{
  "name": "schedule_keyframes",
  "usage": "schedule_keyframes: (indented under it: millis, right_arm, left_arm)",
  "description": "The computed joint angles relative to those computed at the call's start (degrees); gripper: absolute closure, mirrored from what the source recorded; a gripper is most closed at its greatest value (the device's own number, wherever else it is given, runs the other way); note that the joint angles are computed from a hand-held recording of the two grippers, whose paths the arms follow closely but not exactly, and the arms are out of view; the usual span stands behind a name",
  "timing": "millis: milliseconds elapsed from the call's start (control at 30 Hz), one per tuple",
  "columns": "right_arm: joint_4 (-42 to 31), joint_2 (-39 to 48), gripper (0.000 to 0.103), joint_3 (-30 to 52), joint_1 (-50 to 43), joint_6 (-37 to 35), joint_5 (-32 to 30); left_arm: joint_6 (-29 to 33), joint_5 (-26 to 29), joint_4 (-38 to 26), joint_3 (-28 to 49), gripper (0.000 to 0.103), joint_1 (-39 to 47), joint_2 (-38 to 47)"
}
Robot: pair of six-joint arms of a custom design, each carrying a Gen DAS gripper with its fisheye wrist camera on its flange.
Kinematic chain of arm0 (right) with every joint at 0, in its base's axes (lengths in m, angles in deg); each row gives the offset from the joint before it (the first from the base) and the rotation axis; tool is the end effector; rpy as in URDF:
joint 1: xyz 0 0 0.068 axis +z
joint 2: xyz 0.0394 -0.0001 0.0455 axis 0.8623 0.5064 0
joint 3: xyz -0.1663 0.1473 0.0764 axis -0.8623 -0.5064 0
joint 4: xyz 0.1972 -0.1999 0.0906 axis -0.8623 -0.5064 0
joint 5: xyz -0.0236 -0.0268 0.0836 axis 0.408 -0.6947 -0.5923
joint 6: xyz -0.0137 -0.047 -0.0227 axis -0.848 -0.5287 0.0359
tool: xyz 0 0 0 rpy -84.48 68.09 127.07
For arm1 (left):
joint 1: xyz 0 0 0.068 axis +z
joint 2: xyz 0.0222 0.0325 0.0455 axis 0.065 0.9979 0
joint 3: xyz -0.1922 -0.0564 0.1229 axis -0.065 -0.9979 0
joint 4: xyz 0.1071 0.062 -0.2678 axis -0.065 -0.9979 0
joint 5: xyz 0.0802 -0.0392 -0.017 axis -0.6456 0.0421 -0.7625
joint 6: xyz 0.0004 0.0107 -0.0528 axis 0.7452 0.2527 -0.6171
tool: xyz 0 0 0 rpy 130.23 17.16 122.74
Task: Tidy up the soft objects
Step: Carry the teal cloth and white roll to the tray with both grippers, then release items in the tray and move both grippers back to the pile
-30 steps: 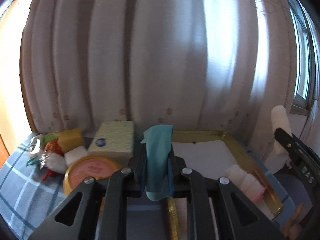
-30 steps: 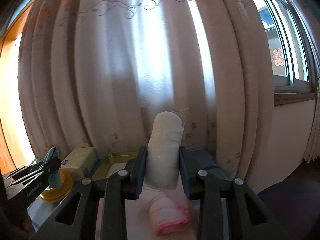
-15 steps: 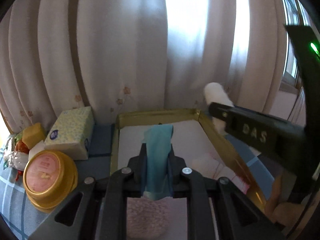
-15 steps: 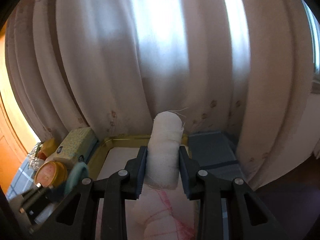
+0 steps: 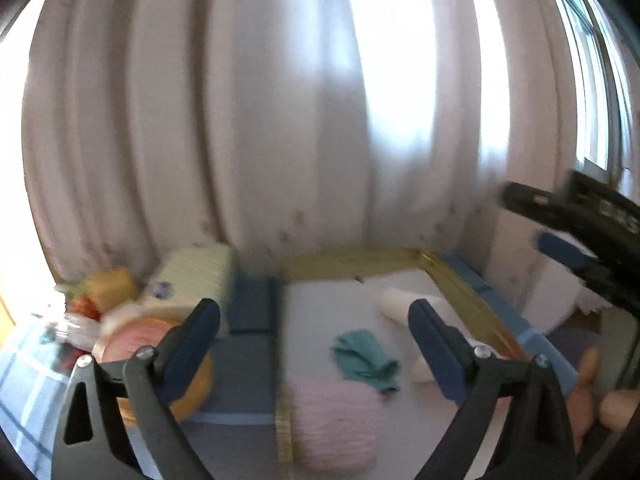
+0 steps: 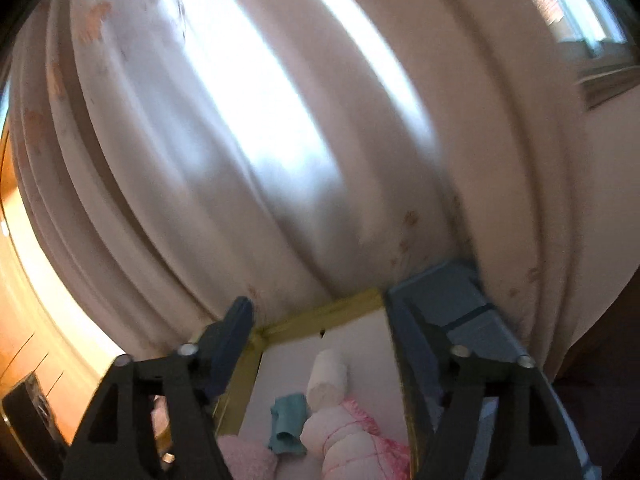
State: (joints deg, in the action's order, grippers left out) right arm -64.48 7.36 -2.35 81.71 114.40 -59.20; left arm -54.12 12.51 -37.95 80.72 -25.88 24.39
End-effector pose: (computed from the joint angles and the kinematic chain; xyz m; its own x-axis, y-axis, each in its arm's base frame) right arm 0.1941 0.0608 0.2228 -0.2031 0.5150 -0.8328 0.2651 0.8476 0.4596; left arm 0.2457 -0.1360 0.1994 -0.3280 0.1775 -0.9278 0.4196 0.9074 0.0252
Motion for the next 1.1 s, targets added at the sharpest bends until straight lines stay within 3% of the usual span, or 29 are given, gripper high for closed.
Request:
schedule_keyframes:
  millis: [33, 167, 267, 467, 600, 633, 733, 833, 967, 1100]
  right_arm:
    - [-0.63, -2.02, 0.02, -1.04, 4.85, 0.99, 8.13]
    - [1.31, -0.47, 0.017, -2.1, 18.63, 4.39, 30.36]
    - [5.49, 4.81, 0.016, -1.79, 25.22, 5.85, 40.1]
    - [11.62, 17.68, 0.015, 2.01, 30.78, 5.22, 48.01]
    - [22.74, 25.54, 0.015, 3.56, 32.33, -0.92, 49.7]
    - [27.48, 27.2, 0.015, 3.26, 33.39, -3.8, 51.27]
    - [55.23, 37.21, 0.015, 3.45, 35.42, -22.68, 54.34]
    - [67.65, 45.94, 0.014, 7.13, 36.38, -31.26, 54.11]
    - [71.35, 54.01, 0.014, 12.66, 36.87, -34.69, 52.1]
    - [57.16, 57.73, 0.014, 19.1, 36.34, -23.77, 48.99]
  left_arm:
    - [0.54, -1.54, 2.63, -2.28, 0.002, 1.1, -1.86]
    - [1.39, -3.55, 8.8, -5.89, 0.001, 6.7, -3.71]
    - [0.7, -0.67, 7.96, -5.2, 0.001, 11.24, -3.02]
    - [2.16, 0.75, 9.85, -6.7, 0.001, 15.7, -2.84]
    - [3.38, 1.2, 11.94, -7.83, 0.001, 18.45, -2.17]
    - [3.52, 1.37, 12.62, -8.16, 0.001, 19.29, -2.17]
    - [3.5, 3.35, 13.82, -8.58, 0.001, 22.76, -2.45]
    - [4.98, 4.97, 15.56, -8.55, 0.001, 26.38, -1.71]
    - [4.62, 8.46, 15.41, -6.51, 0.001, 31.96, 1.26]
    - [5.21, 11.58, 15.53, -3.47, 0.001, 37.8, 5.46]
